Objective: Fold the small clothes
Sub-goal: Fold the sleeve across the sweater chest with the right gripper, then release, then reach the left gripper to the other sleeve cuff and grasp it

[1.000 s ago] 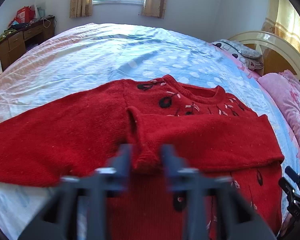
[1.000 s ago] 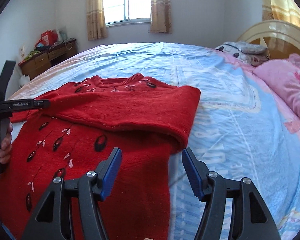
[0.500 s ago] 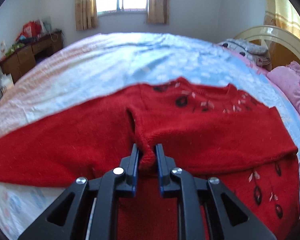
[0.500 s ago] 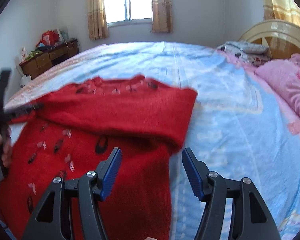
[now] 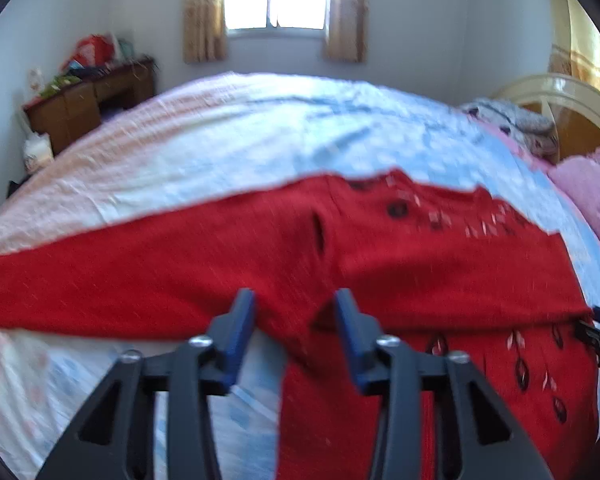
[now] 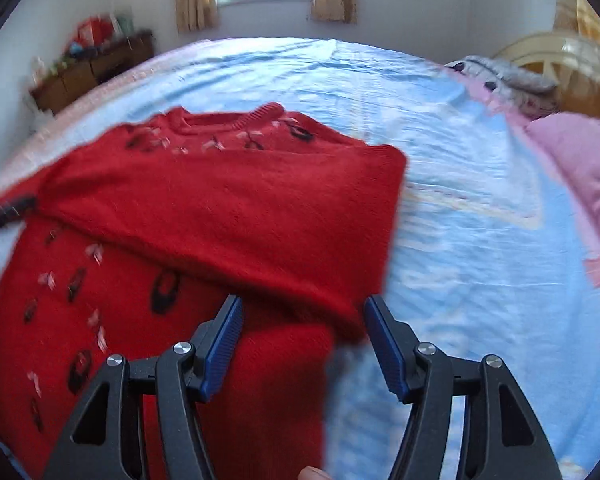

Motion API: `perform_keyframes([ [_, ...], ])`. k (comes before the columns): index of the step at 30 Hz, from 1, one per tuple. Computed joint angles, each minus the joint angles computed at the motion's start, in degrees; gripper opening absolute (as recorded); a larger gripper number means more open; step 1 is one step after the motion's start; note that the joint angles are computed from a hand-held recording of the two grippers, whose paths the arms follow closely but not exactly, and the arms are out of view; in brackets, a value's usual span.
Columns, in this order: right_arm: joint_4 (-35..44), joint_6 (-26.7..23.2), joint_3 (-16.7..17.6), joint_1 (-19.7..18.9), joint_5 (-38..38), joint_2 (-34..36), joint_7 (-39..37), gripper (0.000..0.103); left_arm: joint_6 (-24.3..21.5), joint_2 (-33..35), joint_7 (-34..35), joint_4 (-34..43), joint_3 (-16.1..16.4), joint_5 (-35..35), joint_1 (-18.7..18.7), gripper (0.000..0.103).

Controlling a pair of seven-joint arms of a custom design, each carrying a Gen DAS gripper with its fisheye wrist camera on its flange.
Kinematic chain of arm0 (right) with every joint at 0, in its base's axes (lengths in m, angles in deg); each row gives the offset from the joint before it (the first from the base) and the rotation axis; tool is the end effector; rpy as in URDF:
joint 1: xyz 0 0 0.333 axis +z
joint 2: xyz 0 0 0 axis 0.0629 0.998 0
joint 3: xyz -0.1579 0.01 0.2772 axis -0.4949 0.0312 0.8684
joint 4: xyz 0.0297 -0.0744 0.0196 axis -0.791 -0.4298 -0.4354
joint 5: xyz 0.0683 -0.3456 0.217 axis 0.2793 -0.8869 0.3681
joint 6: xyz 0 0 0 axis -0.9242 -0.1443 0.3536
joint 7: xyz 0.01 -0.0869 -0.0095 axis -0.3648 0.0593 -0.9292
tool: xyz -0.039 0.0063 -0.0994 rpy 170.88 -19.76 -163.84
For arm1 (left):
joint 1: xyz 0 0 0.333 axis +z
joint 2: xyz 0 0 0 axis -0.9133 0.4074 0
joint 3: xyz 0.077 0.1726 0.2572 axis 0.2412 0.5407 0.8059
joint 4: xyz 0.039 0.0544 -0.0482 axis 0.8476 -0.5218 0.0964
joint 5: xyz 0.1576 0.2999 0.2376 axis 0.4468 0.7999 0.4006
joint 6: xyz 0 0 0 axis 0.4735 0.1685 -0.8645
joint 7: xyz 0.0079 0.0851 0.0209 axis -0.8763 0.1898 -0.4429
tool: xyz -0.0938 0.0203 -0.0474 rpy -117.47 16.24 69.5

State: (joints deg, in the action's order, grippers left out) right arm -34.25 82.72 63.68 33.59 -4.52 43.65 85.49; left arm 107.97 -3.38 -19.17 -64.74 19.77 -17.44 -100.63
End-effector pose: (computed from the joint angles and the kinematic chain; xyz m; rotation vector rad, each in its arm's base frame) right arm 0.5323 0.3407 0.3448 -1.8138 1.9887 -0.8280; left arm 0.6271 -0.3762 0.3290 -1.5960 1.8793 -0.9349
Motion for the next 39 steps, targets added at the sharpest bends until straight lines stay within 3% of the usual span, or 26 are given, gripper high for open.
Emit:
perform_keyframes([
  [2, 0.3, -1.77, -0.28, 1.03, -2.71, -1.06, 3.33, 0.063, -0.7, 0.5, -1.97, 1.81, 1.38, 1.12, -1.06, 0.071],
  [5, 2.26, 1.41, -0.03, 0.87, -7.01, -0.59, 5.71, 0.063, -3.53, 2.86, 4.16, 5.63, -2.92, -3.08, 1.83, 0.072],
  [8, 6.13, 3.84, 0.17, 0.69, -6.61, 3.18, 2.83, 0.063, -14.24, 7.24, 12.77, 12.36, -5.45, -7.34, 2.03, 0.072],
  [10, 8.42, 4.3, 0.19, 0.71, -2.81, 6.14, -0.91, 0.064, -18.56, 9.09, 19.58, 14.74, -9.11, -13.15, 4.77, 0.074],
  [12, 8.68, 4.81, -0.4, 1.33, 0.08, 7.43, -2.76, 0.064, -17.73, 8.57, 19.43, 13.64, -8.57, -15.13, 4.99, 0.082],
  [14, 7.03, 5.37, -3.55, 4.8, -6.0, 7.28, 2.91, 0.065, -18.26, 8.17, 18.3, 12.7, -6.52, -13.75, 3.4, 0.092],
  [17, 5.56, 5.04, -4.51, 6.32, -12.85, 6.65, 9.05, 0.065, -15.35, 7.07, 16.82, 10.37, -5.98, -13.34, 3.56, 0.092],
  [27, 5.39, 1.46, -2.4, 5.88, -17.34, 6.6, 13.64, 0.066, -7.26, 1.28, 8.64, 0.64, -2.25, -7.96, 2.03, 0.095],
  [30, 5.06, 2.17, -2.16, 5.42, -17.85, 6.41, 14.47, 0.067, -7.36, -1.98, 6.96, -4.14, -2.67, -6.54, 2.39, 0.095],
  [35, 4.86, 2.11, -1.86, 5.26, -18.71, 6.32, 15.36, 0.069, -4.94, -8.86, -7.34, -12.68, 2.16, 6.98, -0.08, 0.095],
  [39, 4.88, 1.53, -1.64, 5.35, -19.1, 6.42, 15.75, 0.069, -6.67, -12.15, -15.99, -15.84, 3.37, 14.41, 0.82, 0.095],
])
